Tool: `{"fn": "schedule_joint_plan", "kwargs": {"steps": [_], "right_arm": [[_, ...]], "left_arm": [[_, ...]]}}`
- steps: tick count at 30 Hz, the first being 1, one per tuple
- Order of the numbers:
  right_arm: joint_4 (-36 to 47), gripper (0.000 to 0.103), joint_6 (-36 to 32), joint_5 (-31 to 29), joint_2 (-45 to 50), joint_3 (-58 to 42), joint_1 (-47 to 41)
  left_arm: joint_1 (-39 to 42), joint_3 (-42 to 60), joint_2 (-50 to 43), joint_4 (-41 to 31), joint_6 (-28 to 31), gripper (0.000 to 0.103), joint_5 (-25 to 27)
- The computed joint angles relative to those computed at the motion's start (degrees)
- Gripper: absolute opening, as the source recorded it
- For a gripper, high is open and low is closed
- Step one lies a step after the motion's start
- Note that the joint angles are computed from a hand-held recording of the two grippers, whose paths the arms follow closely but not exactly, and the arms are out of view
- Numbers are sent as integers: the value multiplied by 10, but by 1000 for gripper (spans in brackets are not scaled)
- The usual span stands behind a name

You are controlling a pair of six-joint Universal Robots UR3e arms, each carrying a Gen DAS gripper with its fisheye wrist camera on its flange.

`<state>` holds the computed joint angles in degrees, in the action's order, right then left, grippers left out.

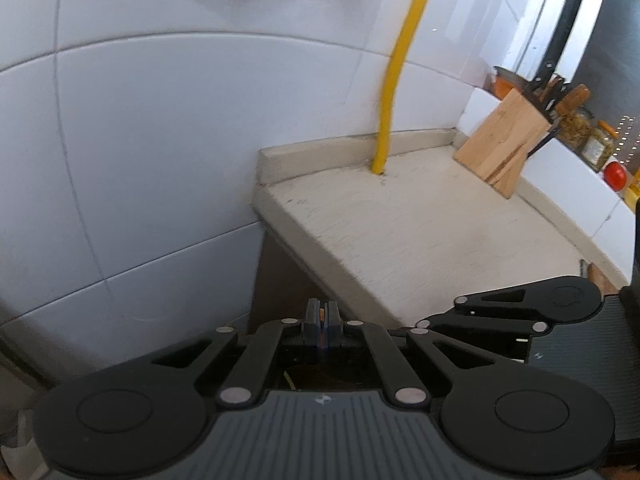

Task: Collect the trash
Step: 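Carry the orange peel in the right tool over the black bin, then open the right tool over the bin to drop the orange peel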

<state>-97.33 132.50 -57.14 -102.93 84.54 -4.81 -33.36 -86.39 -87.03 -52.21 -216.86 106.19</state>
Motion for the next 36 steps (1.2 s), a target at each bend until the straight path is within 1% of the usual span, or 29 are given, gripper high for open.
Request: {"fn": "schedule_joint_plan", "kwargs": {"steps": [6,9,11,13,14,17,22,23,25,27,28,29,31,33,35,36], "right_arm": [[-59,18,38,-32,25,27,45],[-89,18,53,-50,42,42,70],[-110,23,65,-67,56,49,87],[-130,24,75,-78,66,61,97],[-141,28,80,-85,72,67,102],[-166,32,96,-101,84,84,107],[-207,33,128,-115,103,112,107],[-215,34,138,-117,103,118,106],[-221,34,152,-115,99,129,100],[-219,34,169,-113,82,138,90],[-218,37,177,-113,70,143,85],[-220,45,188,-116,55,149,81],[-224,53,208,-125,24,158,73],[-208,53,220,-118,-6,155,55],[-193,61,235,-108,-21,144,41],[-189,63,243,-105,-29,141,35]], "left_arm": [[38,-47,22,-13,-3,0,-16],[52,-59,21,-23,-7,0,-12],[65,-73,25,-26,-5,0,-16],[75,-87,30,-27,-6,0,-19],[79,-94,34,-27,-7,0,-20],[90,-110,39,-26,-8,1,-29],[96,-124,50,-29,-13,5,-31],[97,-128,55,-29,-12,6,-33],[92,-126,59,-32,-15,13,-28],[76,-115,56,-38,-21,26,-5],[69,-110,54,-39,-22,28,5],[58,-102,52,-42,-26,29,20],[44,-88,50,-51,-37,33,38],[28,-79,57,-60,-60,40,53],[13,-73,59,-64,-77,43,72],[3,-64,57,-73,-91,46,86]]}}
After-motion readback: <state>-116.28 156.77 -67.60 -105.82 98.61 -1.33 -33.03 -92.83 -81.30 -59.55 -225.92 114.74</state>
